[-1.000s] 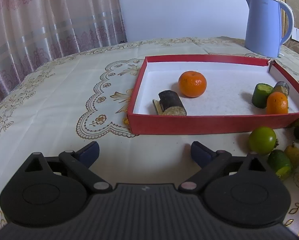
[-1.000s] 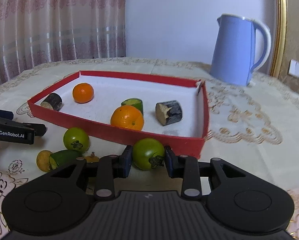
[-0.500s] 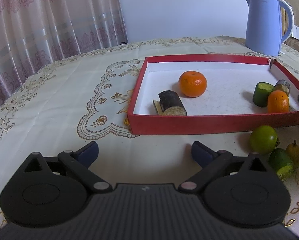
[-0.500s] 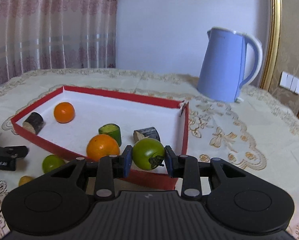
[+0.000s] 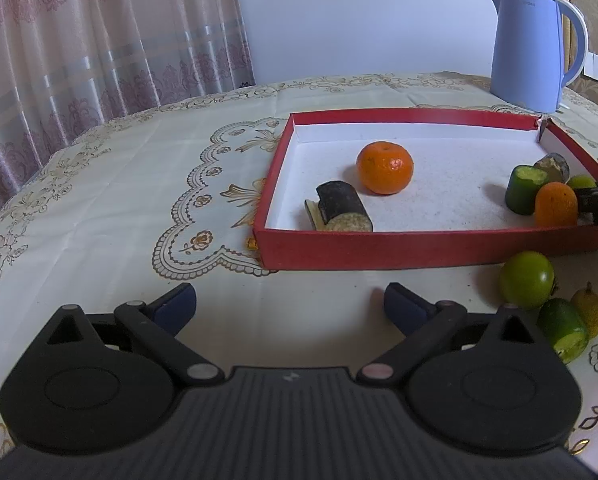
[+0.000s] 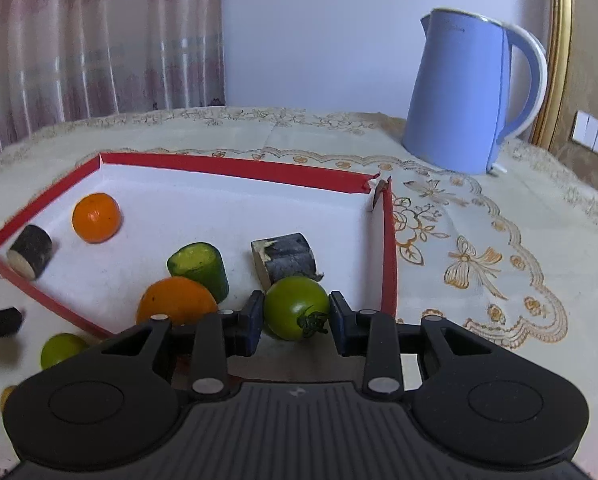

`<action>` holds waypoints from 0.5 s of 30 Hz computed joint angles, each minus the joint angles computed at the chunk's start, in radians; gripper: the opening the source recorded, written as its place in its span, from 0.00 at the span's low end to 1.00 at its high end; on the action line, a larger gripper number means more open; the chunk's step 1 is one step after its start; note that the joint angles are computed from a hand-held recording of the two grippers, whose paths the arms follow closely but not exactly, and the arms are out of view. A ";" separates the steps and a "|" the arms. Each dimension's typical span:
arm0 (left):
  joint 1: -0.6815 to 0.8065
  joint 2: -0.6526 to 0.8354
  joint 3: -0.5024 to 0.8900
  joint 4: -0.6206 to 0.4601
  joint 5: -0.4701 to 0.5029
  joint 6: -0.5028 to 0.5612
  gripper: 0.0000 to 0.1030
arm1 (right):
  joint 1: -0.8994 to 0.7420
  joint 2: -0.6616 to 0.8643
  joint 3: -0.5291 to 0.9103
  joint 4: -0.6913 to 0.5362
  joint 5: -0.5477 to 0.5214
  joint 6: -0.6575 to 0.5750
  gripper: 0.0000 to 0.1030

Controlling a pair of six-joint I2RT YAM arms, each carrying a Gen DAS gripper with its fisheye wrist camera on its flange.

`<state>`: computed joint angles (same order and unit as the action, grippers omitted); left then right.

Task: Organize fruits
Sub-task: 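Carry the green tomato with the right tool into the tray and release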

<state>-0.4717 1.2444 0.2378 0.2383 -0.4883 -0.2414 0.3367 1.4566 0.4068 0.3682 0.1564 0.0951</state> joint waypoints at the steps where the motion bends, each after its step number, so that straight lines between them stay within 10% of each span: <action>1: 0.000 0.000 0.000 0.000 0.000 0.000 0.97 | 0.001 -0.015 -0.008 -0.001 0.006 0.003 0.42; 7: 0.000 -0.002 -0.002 0.000 -0.001 0.002 0.98 | 0.000 -0.251 -0.168 0.052 0.023 0.034 0.72; 15: 0.001 0.004 -0.003 0.007 -0.005 0.002 0.99 | -0.045 -0.607 -0.279 -0.162 -0.115 -0.045 0.73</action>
<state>-0.4711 1.2488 0.2353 0.2456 -0.4936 -0.2390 0.2914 0.8498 0.1276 0.2067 0.0409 0.0506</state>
